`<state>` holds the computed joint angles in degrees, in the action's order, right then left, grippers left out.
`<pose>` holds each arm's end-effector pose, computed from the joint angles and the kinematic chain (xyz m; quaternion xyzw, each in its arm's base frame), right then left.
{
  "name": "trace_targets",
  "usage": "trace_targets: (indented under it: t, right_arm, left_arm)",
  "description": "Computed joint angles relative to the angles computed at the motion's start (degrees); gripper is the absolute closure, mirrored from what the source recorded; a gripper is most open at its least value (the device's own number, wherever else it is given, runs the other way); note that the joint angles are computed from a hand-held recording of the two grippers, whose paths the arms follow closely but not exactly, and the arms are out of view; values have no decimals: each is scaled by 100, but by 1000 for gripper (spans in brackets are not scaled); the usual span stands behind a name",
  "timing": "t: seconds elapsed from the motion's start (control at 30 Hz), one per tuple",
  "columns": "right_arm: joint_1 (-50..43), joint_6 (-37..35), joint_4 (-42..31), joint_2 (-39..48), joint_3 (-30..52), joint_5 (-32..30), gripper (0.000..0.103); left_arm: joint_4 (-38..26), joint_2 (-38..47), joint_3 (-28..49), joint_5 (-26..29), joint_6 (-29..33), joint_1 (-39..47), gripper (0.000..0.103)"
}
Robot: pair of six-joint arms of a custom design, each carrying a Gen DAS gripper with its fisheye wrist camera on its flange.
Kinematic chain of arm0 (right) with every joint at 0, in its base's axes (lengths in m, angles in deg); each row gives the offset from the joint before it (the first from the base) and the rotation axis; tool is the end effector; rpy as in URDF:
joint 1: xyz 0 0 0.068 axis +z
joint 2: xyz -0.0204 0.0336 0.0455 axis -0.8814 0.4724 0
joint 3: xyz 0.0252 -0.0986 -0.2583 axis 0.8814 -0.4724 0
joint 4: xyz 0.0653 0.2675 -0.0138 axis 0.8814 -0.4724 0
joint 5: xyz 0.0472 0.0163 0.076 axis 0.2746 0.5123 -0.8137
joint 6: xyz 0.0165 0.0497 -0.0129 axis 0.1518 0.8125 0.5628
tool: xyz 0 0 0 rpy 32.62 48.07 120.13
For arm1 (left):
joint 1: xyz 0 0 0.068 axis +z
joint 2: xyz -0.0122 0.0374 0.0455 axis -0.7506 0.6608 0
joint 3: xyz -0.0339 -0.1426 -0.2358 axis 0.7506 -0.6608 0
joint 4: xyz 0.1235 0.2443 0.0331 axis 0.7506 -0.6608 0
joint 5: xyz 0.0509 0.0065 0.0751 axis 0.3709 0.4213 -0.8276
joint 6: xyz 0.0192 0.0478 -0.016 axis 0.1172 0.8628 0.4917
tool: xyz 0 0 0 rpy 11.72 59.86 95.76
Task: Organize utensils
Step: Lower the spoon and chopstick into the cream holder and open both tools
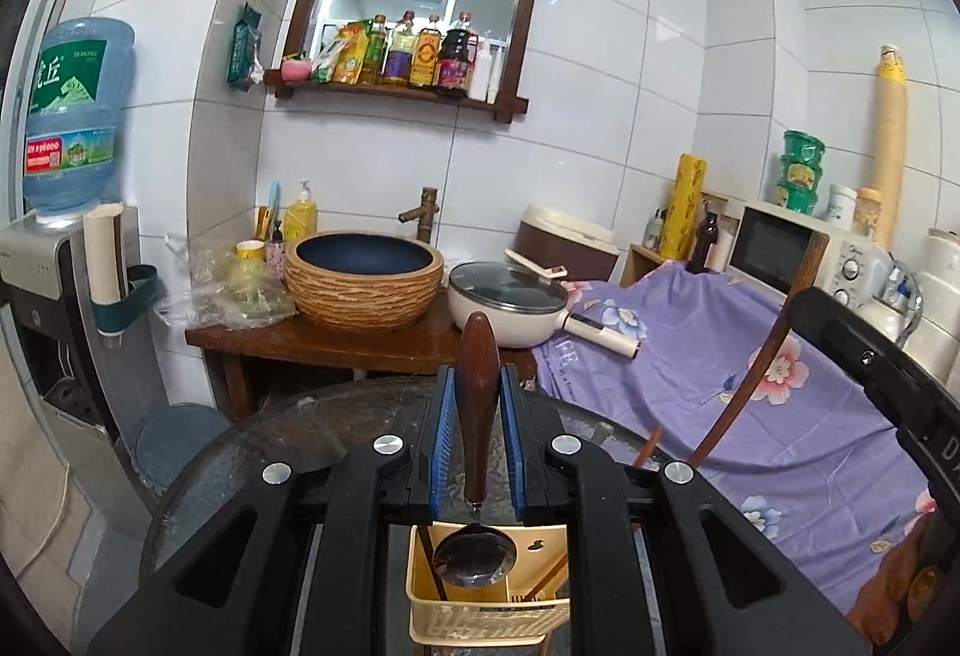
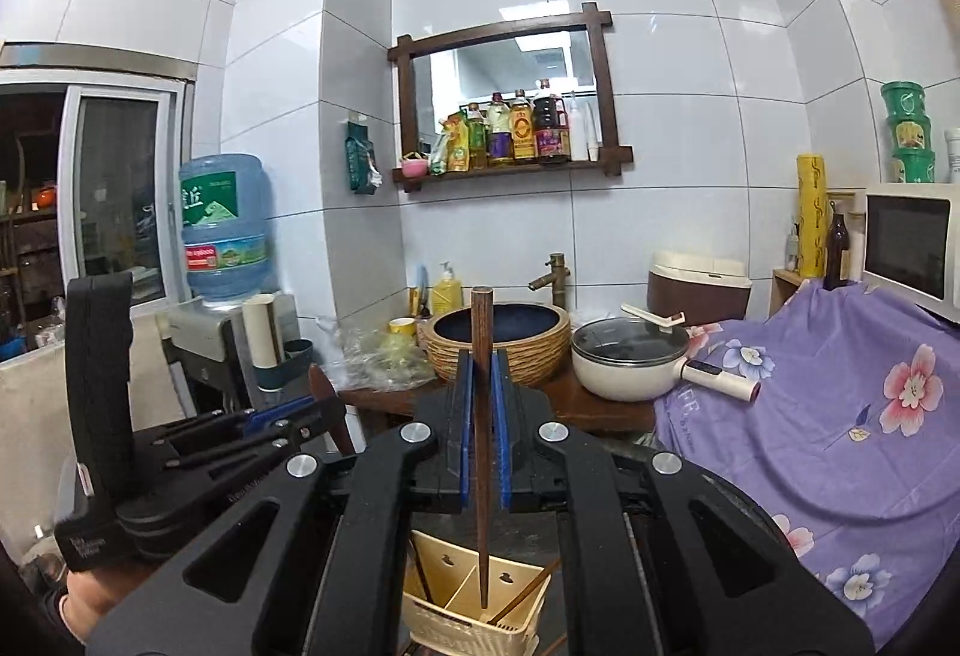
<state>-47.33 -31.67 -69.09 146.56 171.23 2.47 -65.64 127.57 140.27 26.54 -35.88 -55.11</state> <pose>0.2846 0.0811 0.4524 -0.1348 0.7465 0.1839 0.6250 0.2655 -0.0288 0.4151 -0.0441 0.8118 -0.0725 0.5777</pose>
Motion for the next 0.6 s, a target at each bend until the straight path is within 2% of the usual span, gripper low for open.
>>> trace_targets:
  t: [0.17,0.6]
  right_arm:
    - [23,38,305,220,-418,90,96]
    - [-133,277,771,470,-1246,-39,96]
  left_arm:
    - [445,205,-539,-181,51,-47,88]
    - [718,310,-1328,-133,292,-119,88]
